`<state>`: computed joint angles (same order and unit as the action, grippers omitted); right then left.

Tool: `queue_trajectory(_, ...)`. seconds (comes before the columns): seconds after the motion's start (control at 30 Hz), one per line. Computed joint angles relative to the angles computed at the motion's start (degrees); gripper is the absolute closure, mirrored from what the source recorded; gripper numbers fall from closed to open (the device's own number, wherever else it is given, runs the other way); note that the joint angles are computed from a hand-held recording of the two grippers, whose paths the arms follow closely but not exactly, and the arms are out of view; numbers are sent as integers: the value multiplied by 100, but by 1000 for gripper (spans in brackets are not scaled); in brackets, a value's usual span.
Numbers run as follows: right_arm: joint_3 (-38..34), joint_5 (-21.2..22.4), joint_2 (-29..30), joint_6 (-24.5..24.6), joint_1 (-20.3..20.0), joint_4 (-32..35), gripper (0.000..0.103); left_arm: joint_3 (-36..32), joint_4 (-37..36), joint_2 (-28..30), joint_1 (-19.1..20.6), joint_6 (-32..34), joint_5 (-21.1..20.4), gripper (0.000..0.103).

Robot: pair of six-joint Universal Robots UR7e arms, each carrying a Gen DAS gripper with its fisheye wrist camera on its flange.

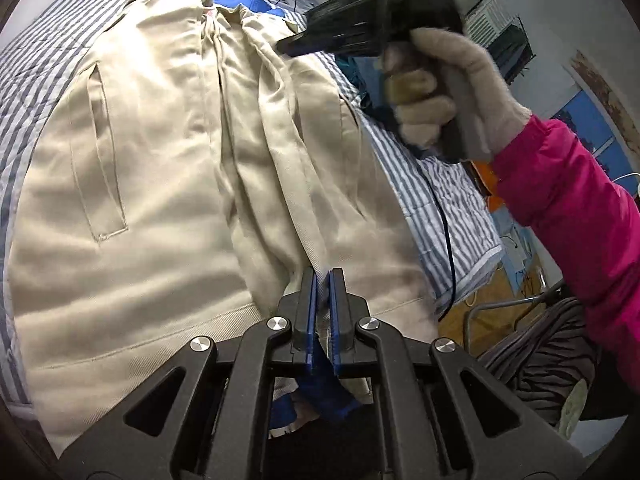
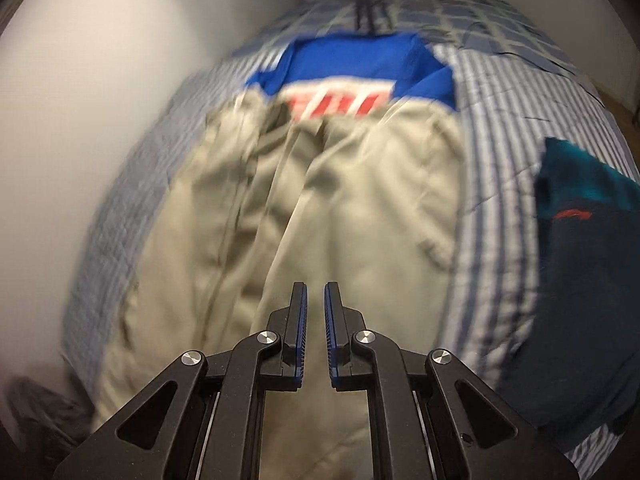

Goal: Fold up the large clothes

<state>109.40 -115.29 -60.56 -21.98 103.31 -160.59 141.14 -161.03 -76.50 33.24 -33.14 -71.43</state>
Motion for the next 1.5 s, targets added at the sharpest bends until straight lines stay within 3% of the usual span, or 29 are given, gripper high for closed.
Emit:
queue_trajectory(0.17, -68, -306, 752, -437, 64, -397, 95, -16, 109, 64, 17, 0, 166, 99)
queue_trajectory(0.23, -37, -390, 850, -546, 110, -671, 95, -14, 230, -62, -25, -5, 154, 99)
queue_trajectory(0.27, -59, -292, 771, -400, 100, -497, 96, -4, 272, -157, -57, 2, 129, 99)
queue_trajectory(0.4, 316, 479, -41, -17, -1, -235, 96, 52, 721, -749, -306, 125, 231, 99)
queue_trajectory(0.47, 696, 766, -663, 114, -27, -220, 96, 69, 1009, -1161, -389, 140, 296, 93)
queue_trajectory(0.53, 1075, 923, -1236, 124, -41, -235, 96, 79, 1331, -1556, -463, 157, 476, 78)
queue_trajectory(0.7, 1989, 740, -2356, 50, 7, -16, 96, -6, 2206, -2151, -458, 166, 1019, 75)
queue_trajectory(0.8, 2447, 795, -2698, -27, -129, 177, 95, -58, 2313, -2151, -237, 154, 977, 75)
queue_trajectory(0.93, 2940, 683, -2563, -259, -203, -48, 96, -21, 2295, -2020, -113, 198, 894, 75)
queue_trajectory(1.03, 3224, 699, -2237, -267, -295, -324, 95, 5, 2238, -1688, 128, 348, 507, 75)
queue_trajectory(1.1, 3410, 414, -1909, -488, -196, -850, 95, 71, 2279, -1451, 275, 439, 301, 75)
queue_trajectory(1.17, 3543, 228, -1648, -686, -86, -1437, 95, 317, 2042, -1499, 67, 664, 581, 75)
queue_trajectory(1.33, 3567, 506, -2303, -416, -106, -827, 95, 221, 2805, -2139, -79, 408, 463, 75)
queue_trajectory(1.37, 3651, 576, -2531, -430, -149, -851, 86, 226, 2976, -2405, -151, 310, 535, 74)
queue_trajectory(1.4, 3726, 668, -2746, -449, -216, -850, 75, 228, 3131, -2658, -213, 215, 641, 63)
queue_trajectory(1.43, 3822, 773, -3043, -472, -327, -849, 49, 216, 3269, -2868, -261, 92, 776, 41)
queue_trajectory(1.47, 3924, 847, -3293, -509, -458, -921, 35, 213, 3353, -3065, -263, -28, 924, 33)
queue_trajectory(1.5, 3983, 934, -3478, -523, -606, -957, 34, 215, 3356, -3210, -199, -110, 998, 29)
